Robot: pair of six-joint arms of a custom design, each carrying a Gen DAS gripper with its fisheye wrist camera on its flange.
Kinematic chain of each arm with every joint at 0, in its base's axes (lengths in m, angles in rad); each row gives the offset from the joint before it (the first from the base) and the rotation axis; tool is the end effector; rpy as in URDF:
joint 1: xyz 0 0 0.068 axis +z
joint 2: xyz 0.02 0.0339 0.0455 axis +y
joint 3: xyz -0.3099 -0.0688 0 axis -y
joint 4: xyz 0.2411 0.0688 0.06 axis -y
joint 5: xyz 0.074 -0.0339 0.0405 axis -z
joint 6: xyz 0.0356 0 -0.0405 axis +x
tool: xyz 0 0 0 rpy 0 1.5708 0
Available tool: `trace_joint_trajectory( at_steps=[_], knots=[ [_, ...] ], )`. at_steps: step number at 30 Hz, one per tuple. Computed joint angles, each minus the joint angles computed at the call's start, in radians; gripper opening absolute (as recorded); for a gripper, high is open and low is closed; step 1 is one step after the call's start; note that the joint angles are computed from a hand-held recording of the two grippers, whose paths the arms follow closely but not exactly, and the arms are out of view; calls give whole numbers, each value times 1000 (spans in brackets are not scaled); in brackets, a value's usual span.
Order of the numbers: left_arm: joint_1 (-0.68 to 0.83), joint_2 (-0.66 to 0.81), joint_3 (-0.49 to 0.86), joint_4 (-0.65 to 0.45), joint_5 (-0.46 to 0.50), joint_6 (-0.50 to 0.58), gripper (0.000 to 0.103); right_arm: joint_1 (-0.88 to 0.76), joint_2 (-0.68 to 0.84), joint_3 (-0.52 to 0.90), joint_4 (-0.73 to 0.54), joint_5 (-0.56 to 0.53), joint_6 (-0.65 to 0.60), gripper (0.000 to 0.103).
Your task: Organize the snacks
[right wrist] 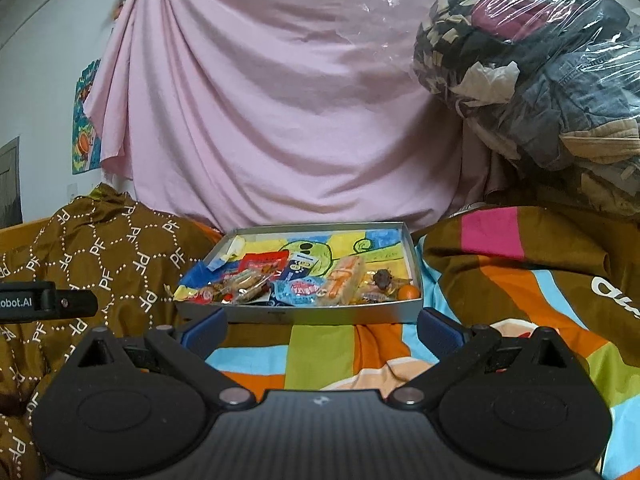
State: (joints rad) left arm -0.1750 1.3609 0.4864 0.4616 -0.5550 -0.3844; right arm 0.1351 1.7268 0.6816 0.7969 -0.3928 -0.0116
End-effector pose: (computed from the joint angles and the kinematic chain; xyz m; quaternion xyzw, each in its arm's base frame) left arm 0.2510 -0.0253 0.2283 -0.2332 0.7849 0.0751 0.5691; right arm 0.3397 0.0599 0.2149 -0.1762 0.7632 0.1909 0.5916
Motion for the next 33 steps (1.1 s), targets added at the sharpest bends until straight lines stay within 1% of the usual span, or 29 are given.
trace_joint_trajectory(
  at_steps=[11, 21, 33],
  knots=[
    [6, -14, -56, 30, 1, -22, 102, 15, -18, -38, -12, 9, -25, 103],
    [6, -12, -122, 100, 3, -21, 102, 27, -46, -87, -29, 37, -30, 103],
    [42, -48, -179, 116, 50, -12, 102, 71, -91, -175, 2, 117, -30, 103]
  ],
)
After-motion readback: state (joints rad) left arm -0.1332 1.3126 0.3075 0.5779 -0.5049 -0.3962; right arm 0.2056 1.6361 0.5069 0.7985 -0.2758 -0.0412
